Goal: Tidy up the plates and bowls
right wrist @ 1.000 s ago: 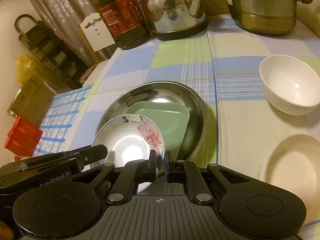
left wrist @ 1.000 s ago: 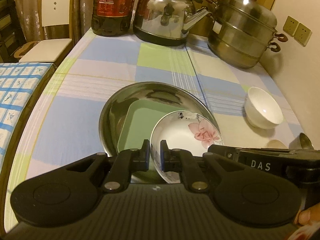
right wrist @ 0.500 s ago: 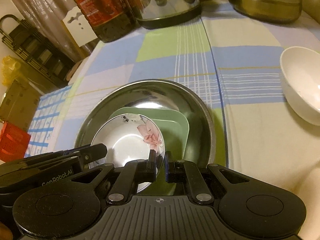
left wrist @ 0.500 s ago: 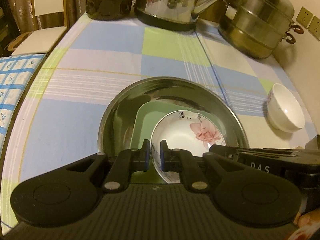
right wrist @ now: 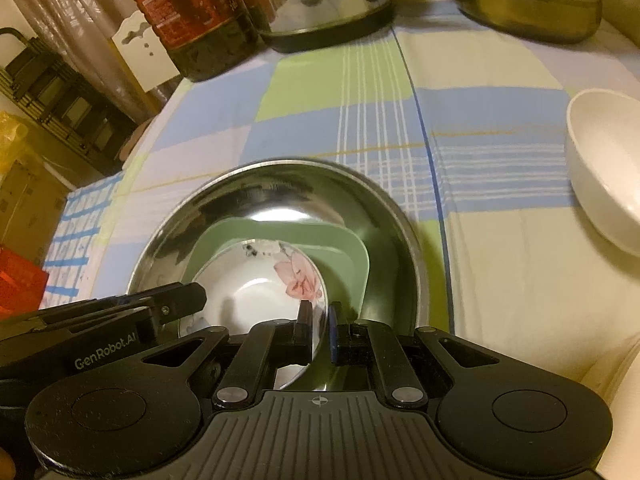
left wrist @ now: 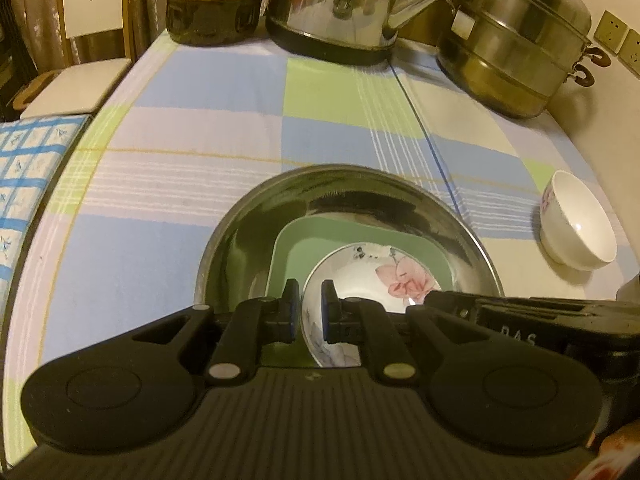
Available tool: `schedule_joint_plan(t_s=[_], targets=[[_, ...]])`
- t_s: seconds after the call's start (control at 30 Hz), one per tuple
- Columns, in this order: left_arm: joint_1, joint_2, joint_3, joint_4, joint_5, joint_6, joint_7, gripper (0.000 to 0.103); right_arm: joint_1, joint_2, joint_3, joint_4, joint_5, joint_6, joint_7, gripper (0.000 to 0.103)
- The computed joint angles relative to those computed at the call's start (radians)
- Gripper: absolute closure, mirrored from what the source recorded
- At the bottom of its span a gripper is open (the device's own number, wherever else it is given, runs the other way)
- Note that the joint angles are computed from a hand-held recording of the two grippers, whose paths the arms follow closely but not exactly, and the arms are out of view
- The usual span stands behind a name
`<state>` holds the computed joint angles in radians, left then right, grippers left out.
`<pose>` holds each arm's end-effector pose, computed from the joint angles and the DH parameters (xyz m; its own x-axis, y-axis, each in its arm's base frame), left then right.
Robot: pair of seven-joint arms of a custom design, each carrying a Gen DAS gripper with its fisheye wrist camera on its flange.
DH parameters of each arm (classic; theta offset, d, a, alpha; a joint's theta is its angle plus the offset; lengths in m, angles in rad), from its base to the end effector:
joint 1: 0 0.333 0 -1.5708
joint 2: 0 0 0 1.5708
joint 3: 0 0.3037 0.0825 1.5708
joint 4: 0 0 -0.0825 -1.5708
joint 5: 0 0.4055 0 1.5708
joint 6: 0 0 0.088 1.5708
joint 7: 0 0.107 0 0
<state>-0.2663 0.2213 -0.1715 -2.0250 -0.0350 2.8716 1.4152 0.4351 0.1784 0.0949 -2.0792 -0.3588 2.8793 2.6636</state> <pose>0.5906 -0.2690 0.3887 -0.2773 -0.9482 0.1548 -0.8099 0.1440 -0.5686 0.5365 0.3355 0.3862 -0.1387 -0.9215 -0.3627 -0.8225 0.3112 -0.4761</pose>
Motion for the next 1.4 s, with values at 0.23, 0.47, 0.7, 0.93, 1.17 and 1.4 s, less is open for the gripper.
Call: schedule_joint_plan(t_s=[0.23, 0.47, 0.7, 0.93, 1.17, 1.4], targets=[[-0.006, -0.067, 0.001, -0.052, 0.022, 0.016, -0.028, 0.091, 0.016, -0.066, -0.037, -0.066, -0.145, 0.075, 0.146, 0.061], [0.002, -0.184, -0.027, -0.154, 0.04, 0.034, -0.048, 0.088, -0.019, -0.174, 0.01, -0.173, -0.105, 0.124, 0.109, 0.056], [0.002, -0.319, -0.077, -0.268, 0.002, 0.022, -0.053, 0.082, -0.02, -0.332, 0.046, -0.321, 0.003, 0.146, 0.039, 0.056], [0.005, -0.431, -0.129, -0.36, 0.007, -0.004, -0.12, 0.082, 0.01, -0.488, 0.057, -0.452, 0.092, 0.125, -0.026, 0.055], [-0.009, -0.528, -0.168, -0.431, 0.006, -0.041, -0.189, 0.082, 0.064, -0.635, 0.041, -0.553, 0.176, 0.055, -0.087, 0.051], [-0.041, -0.593, -0.203, -0.479, -0.003, -0.055, -0.239, 0.082, 0.094, -0.776, 0.035, -0.644, 0.224, -0.02, -0.124, 0.041]])
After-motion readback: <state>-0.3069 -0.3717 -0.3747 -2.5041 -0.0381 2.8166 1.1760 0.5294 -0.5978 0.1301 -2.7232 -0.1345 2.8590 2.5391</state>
